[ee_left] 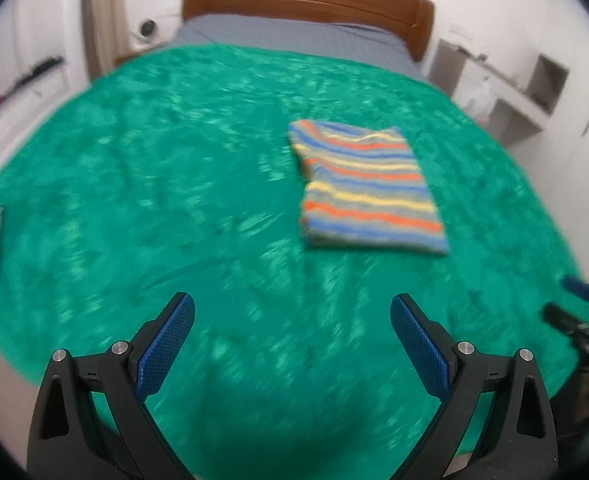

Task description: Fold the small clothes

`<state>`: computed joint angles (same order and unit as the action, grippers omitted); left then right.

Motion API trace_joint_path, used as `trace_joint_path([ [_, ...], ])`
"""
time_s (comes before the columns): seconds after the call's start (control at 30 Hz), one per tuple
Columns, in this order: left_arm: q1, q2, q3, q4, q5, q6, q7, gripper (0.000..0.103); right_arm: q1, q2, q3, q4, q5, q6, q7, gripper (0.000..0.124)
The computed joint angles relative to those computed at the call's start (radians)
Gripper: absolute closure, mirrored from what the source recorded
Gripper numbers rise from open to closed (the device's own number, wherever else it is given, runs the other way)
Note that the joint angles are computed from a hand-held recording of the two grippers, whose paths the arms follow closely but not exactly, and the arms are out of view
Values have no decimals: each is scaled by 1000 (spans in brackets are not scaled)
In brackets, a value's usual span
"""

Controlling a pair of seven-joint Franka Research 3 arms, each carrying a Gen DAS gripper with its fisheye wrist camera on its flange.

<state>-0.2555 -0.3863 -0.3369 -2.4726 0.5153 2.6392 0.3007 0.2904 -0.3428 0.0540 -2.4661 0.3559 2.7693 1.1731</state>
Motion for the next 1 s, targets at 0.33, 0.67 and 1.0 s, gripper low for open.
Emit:
trace_joint_path([
  [0.33, -6, 490, 210, 320, -532, 209, 583, 4, 5, 541, -90, 597, 514, -331, -255, 31],
  [0.67, 106, 705, 115, 559, -476, 116, 683, 27, -118, 986, 61, 1092, 523, -470, -71, 55],
  [1.0, 55, 612, 157, 514, -312, 213, 528, 90, -32, 802, 110, 904, 249, -155, -128, 101],
])
